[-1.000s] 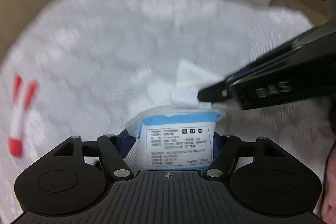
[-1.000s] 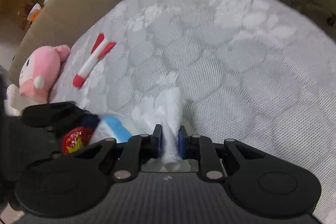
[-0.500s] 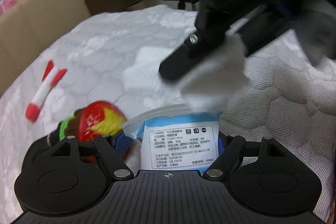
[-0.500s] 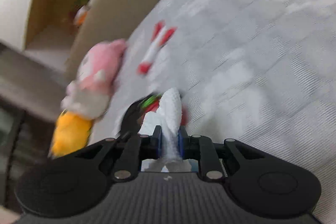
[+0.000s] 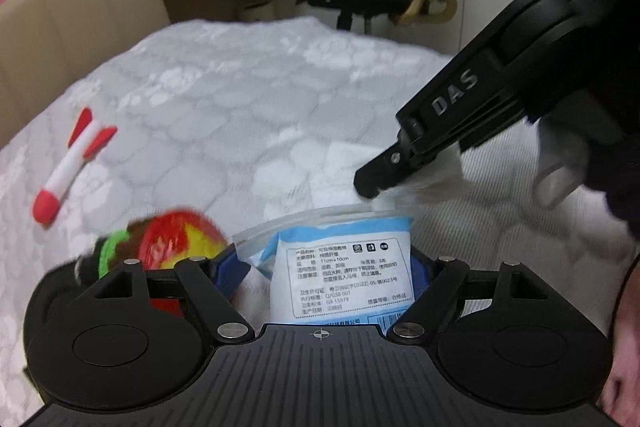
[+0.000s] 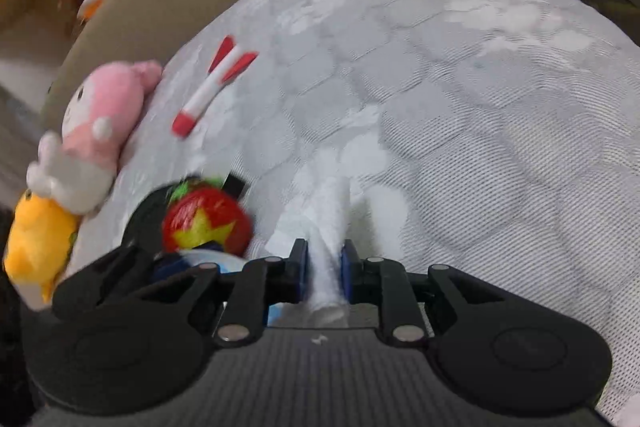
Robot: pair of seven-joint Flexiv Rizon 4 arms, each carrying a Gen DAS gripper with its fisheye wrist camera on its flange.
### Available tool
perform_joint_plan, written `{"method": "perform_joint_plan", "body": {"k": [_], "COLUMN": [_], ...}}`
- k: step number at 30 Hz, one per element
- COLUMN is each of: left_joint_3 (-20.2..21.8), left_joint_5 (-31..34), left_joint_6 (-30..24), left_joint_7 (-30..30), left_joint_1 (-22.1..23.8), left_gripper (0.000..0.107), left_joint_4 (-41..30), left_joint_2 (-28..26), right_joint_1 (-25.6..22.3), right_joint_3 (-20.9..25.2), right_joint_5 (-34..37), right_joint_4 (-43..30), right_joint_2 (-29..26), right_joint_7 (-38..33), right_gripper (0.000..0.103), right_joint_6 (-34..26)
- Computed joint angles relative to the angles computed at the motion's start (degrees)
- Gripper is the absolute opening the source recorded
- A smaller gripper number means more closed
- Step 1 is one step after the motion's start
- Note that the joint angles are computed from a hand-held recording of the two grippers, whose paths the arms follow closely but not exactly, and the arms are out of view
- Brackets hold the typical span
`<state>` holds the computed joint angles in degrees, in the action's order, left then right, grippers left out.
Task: Clean container
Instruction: 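Lower the blue pack beside the doll and open the left gripper, then drop the white wipe beside the blue pack by opening the right gripper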
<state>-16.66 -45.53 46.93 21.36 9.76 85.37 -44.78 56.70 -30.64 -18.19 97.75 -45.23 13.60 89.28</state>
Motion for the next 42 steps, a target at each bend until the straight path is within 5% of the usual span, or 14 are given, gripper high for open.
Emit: {"method": "perform_joint_plan", "body": {"k": [4,9,13,21,25,29,35,42], "left_joint_3": [-1.3,-2.53,-1.14,-2.59,-3.4,-6.8,-2.78,-0.13], "left_joint_5": [-1.59,-3.6,-2.29,-4.66,-7.18,-17.56,-21.26,-16.63], "left_joint_6": [1.76,6.13,6.24,-0.95,1.87,8.47,6.18,-0.43], "left_joint_7": [-0.76,-8.34,-21.86,-42.98,-41.26,-32.37,-28.98,-33.5], "left_joint_1": [-1.26,-2.82,-4.3,0.78,3.99,7.91,6.92,7.11], "left_gripper": [0.093,0.094,0.094,0.099,0.103,0.103,0.103,0.103], "left_joint_4": [-2.29,-7.09,-14.81,-21.38,-16.02,-5.77,-2.17,-4.56], "left_joint_2": [-1.73,-4.84,-8.54,-11.09,-7.76,-1.92,0.97,-1.23], "right_joint_1": [2.69,1.8,-0.66,-2.01,4.11,6.86,4.91,-6.09], "right_joint_3": [-4.12,-2.97,0.47,4.32,-0.32,-1.88,0.75,13.05], "right_joint_5": [2.59,5.26,4.85,-6.62,-15.81,-22.31,-24.09,-21.74], "right_joint_4": [2.67,2.25,0.75,-4.84,-5.77,-5.22,-0.94,-14.93], "right_joint_2": [-0.36,-0.92,-0.91,0.14,1.33,2.87,4.56,-2.43], "right_joint_7": [2.53,2.17,0.38,-3.52,-1.77,1.72,18.08,13.79], "right_gripper": [0.021,0.021,0.021,0.035,0.041,0.046,0.055,0.055], "right_joint_6": [1.89,1.71,1.38,-12.19,-25.29,-29.46,-13.42,-20.62]}}
